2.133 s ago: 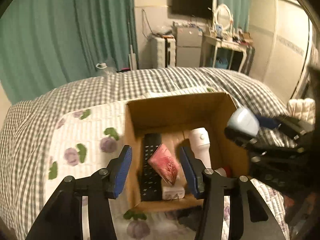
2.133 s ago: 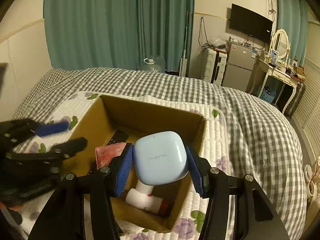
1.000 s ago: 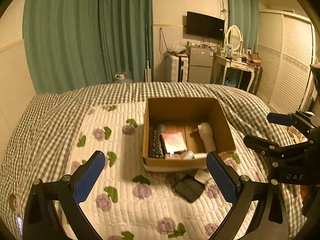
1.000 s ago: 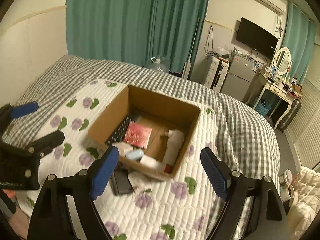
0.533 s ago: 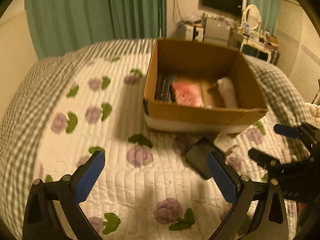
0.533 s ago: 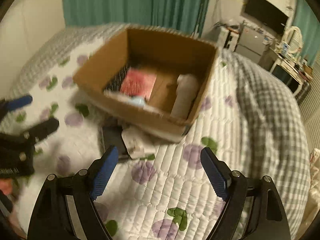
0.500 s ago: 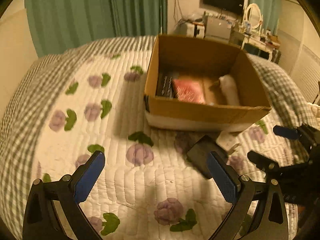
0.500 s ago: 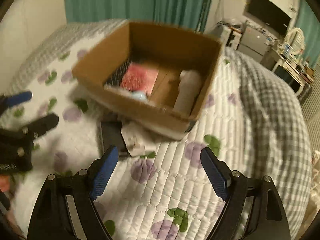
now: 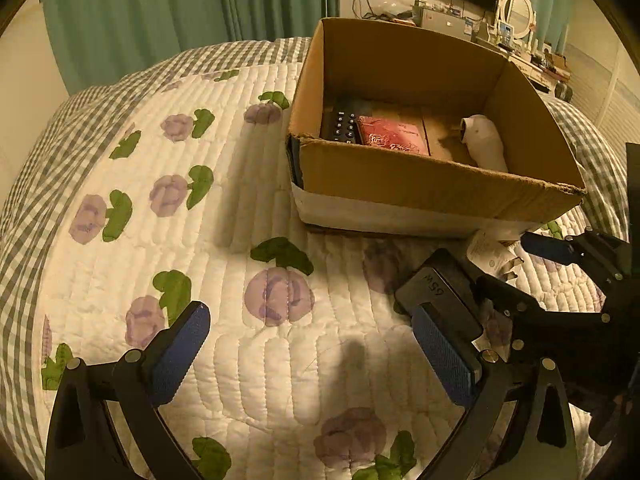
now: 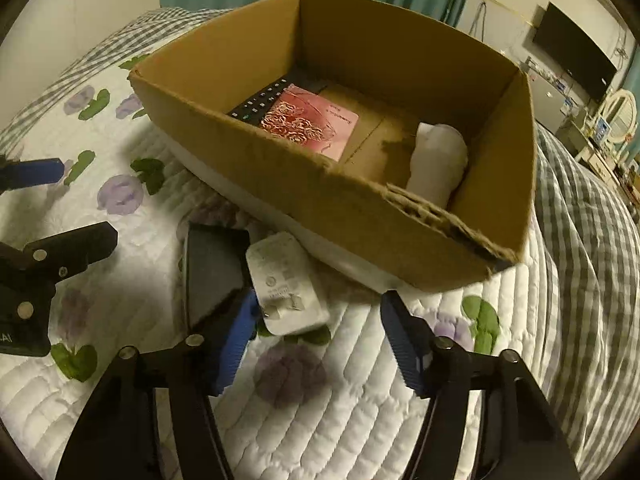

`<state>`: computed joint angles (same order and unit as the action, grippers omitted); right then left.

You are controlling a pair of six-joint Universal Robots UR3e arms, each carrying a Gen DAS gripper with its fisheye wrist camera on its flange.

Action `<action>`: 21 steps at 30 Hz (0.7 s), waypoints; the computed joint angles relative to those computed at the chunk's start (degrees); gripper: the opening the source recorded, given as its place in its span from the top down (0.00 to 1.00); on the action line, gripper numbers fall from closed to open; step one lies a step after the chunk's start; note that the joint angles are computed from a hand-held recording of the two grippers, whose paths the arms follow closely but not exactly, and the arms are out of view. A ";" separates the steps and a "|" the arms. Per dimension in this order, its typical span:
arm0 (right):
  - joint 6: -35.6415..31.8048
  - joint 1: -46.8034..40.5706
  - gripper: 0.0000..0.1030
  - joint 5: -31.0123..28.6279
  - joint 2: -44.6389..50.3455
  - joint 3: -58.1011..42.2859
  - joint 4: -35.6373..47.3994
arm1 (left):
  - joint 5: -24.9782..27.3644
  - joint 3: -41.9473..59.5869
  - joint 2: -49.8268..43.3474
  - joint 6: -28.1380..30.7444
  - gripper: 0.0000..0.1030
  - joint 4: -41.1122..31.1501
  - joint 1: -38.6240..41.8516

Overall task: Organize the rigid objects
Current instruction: 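Grasp the black case with left tool while right tool grasps white charger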

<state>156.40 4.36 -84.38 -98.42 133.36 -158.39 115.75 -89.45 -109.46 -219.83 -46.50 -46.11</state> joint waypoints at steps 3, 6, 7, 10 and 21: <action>-0.92 -1.88 0.57 3.39 -0.05 0.00 1.25 | 0.19 1.57 -0.81 -0.41 0.00 -1.66 0.00; -3.07 -1.61 0.67 4.42 -0.61 -0.31 2.72 | -0.42 3.00 -1.24 -0.83 0.00 -3.53 -0.03; -2.97 -1.73 0.67 4.63 -1.10 -0.47 3.58 | -0.68 3.63 -1.38 -1.14 0.00 -4.31 -0.13; -3.36 -5.31 0.69 9.00 -5.04 -1.23 10.41 | -1.97 5.88 -2.18 -0.87 0.00 -5.26 -0.98; -11.39 -15.42 0.72 8.40 -18.06 -1.92 24.27 | -8.74 17.26 -11.95 1.95 0.00 -6.25 -1.78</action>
